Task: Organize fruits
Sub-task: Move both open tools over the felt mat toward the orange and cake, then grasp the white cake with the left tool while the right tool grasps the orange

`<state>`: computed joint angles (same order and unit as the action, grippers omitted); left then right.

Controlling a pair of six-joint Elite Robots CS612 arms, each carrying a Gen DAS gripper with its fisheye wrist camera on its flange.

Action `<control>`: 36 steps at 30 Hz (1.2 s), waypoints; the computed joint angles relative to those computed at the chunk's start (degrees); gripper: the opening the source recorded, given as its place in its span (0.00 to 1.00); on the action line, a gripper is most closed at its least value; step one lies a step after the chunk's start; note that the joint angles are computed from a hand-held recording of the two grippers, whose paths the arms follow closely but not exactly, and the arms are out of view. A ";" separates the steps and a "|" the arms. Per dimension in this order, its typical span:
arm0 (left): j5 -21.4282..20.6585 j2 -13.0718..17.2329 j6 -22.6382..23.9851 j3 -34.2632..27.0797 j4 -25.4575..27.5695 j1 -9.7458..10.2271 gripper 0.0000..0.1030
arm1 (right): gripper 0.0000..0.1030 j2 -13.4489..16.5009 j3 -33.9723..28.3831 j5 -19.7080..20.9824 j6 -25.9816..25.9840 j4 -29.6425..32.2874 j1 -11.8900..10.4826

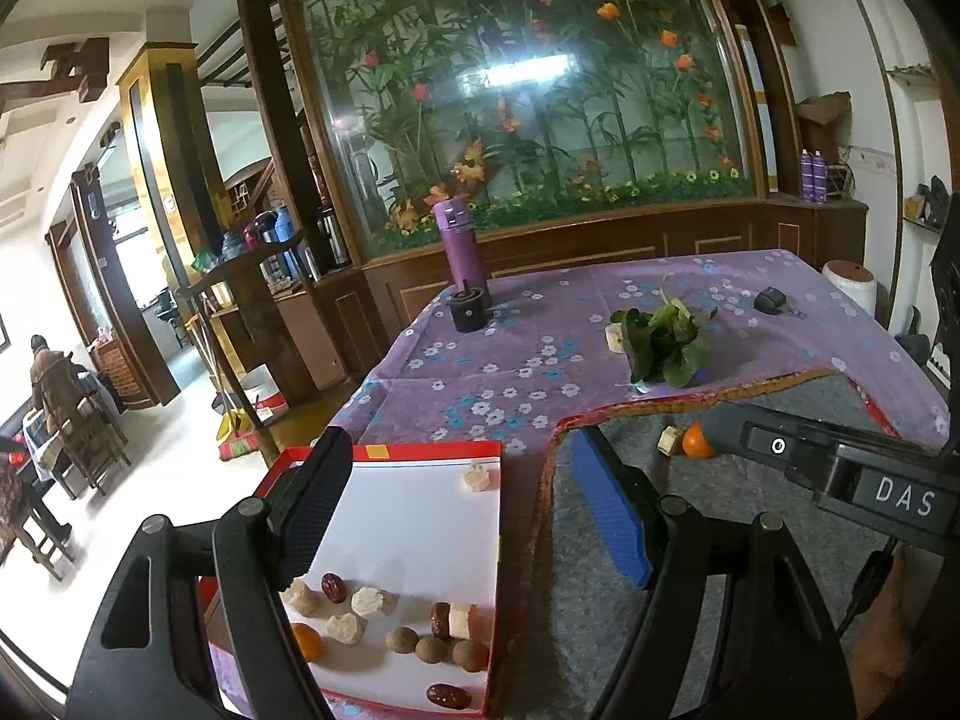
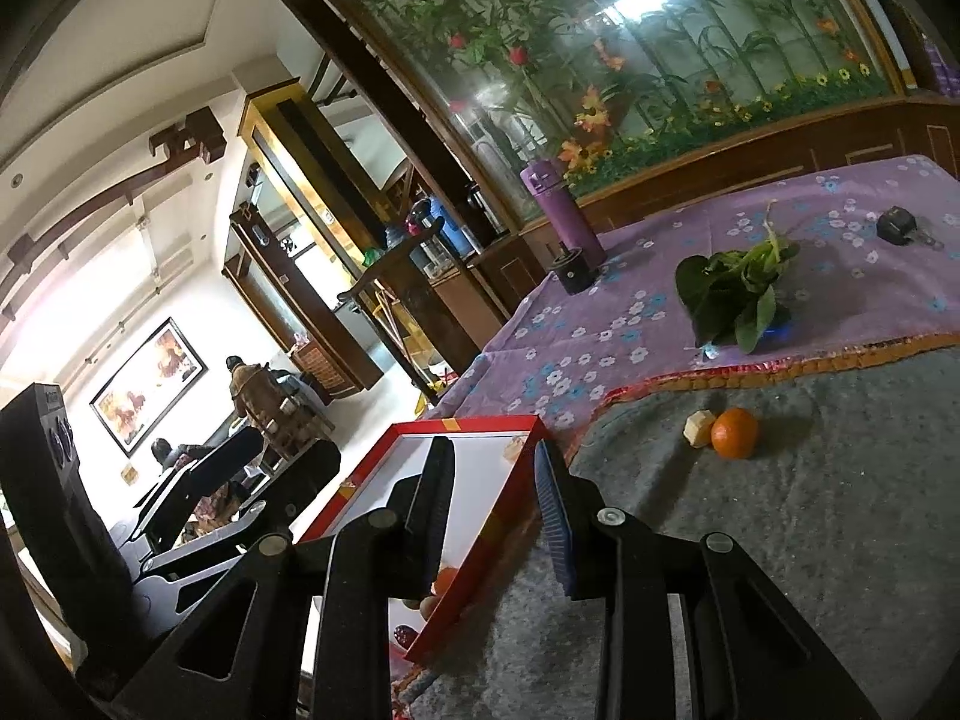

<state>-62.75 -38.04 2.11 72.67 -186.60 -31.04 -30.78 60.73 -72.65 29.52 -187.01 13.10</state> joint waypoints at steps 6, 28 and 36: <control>-0.07 0.59 0.58 -1.15 1.10 -0.23 0.74 | 0.30 0.19 0.23 0.41 1.50 -0.58 -0.55; -9.50 6.26 -2.85 -10.70 22.66 1.04 0.80 | 0.37 3.95 -9.46 -9.19 -6.67 28.89 -3.02; -8.63 6.62 -3.02 -12.03 24.37 1.37 0.80 | 0.37 12.52 -26.53 -16.91 -15.44 43.41 -0.60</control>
